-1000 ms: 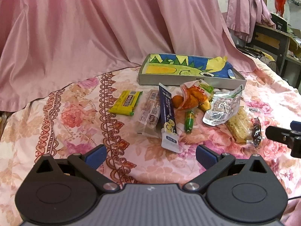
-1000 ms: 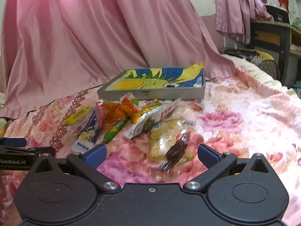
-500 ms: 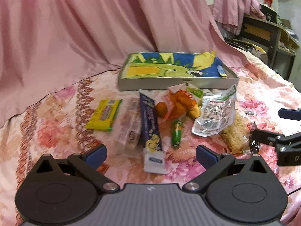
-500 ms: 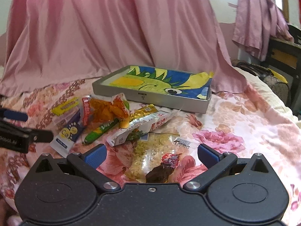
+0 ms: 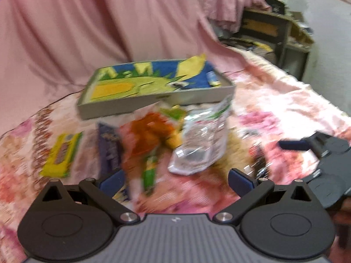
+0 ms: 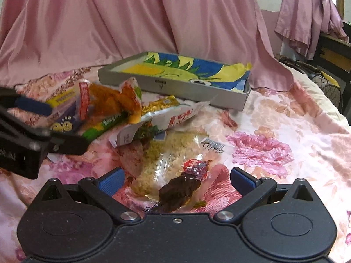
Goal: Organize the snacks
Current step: 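Lower the left tool onto the white-green pouch while the right tool approaches the brown meat-stick packet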
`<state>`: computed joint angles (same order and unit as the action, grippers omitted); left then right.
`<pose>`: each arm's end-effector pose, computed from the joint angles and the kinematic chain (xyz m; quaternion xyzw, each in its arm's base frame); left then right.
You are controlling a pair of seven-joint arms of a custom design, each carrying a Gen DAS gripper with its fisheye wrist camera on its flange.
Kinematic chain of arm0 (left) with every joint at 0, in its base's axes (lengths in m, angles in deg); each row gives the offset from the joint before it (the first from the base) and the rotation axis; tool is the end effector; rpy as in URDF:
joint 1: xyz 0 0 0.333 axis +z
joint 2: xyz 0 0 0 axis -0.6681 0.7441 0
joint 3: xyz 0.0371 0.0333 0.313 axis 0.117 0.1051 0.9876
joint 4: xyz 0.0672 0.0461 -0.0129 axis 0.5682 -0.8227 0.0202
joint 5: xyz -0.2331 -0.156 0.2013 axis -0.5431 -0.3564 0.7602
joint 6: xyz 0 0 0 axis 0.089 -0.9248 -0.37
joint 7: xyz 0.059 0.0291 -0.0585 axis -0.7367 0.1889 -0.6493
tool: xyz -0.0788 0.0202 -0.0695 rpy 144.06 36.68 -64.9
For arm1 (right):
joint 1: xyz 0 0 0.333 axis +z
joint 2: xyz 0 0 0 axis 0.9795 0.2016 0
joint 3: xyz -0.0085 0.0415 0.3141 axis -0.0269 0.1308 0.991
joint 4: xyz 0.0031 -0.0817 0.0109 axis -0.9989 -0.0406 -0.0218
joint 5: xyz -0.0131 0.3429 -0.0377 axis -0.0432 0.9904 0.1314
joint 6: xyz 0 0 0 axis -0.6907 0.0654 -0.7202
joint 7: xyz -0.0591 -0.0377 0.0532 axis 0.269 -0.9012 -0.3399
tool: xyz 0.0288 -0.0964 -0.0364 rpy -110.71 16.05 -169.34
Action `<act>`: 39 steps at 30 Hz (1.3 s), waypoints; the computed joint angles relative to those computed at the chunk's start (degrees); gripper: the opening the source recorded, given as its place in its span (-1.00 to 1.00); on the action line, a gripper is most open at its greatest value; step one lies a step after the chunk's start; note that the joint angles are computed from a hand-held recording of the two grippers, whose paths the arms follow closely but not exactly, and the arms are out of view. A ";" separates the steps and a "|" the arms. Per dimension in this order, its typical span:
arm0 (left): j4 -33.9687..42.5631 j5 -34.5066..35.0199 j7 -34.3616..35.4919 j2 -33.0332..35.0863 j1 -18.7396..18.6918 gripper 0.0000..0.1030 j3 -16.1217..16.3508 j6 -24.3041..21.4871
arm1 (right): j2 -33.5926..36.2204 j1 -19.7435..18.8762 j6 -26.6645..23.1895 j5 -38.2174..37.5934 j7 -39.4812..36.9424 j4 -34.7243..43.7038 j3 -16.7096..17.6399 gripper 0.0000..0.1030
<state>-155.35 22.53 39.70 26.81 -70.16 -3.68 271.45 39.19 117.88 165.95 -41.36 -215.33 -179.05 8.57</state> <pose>0.5415 -0.3800 0.3266 -0.4098 0.8118 -0.3806 0.1678 0.4774 0.4052 0.2801 -0.6392 0.6341 -0.3335 0.2796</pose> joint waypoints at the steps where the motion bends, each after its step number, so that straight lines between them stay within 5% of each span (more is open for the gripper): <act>1: 1.24 0.87 0.37 0.83 2.45 0.99 -3.02 -0.75 | 0.48 -0.22 -0.07 1.07 -1.23 0.40 0.20 0.97; 3: 4.53 1.99 0.83 2.97 5.83 0.99 -7.51 -3.08 | 1.21 -0.60 0.51 2.82 -2.84 0.90 0.23 0.87; 5: 8.72 2.26 0.83 5.30 6.29 0.99 -8.70 -6.17 | 1.70 -0.83 1.62 4.05 -3.71 1.20 -0.02 0.75; 12: 25.92 3.06 -3.30 13.72 0.49 0.99 -2.29 -19.44 | 0.47 -0.15 2.65 -1.10 3.92 -0.60 -1.56 0.39; 17: 35.58 2.49 -5.36 18.72 1.76 0.95 -3.67 -27.29 | -0.38 -2.09 4.55 -3.87 9.34 -1.85 -0.77 0.33; 22: 43.94 2.13 -8.86 22.88 1.24 0.66 -3.27 -34.35 | -0.24 -3.16 5.54 -6.06 11.27 -1.74 -0.02 0.30; 30: 38.81 1.63 -11.10 19.82 2.30 0.39 -3.92 -33.73 | -0.15 -3.48 5.12 -6.70 11.50 -1.51 0.56 0.25; 39: 29.12 -0.90 -10.61 13.88 5.40 0.36 -5.65 -34.20 | -1.22 -3.68 5.11 -8.28 13.26 -2.40 1.15 0.22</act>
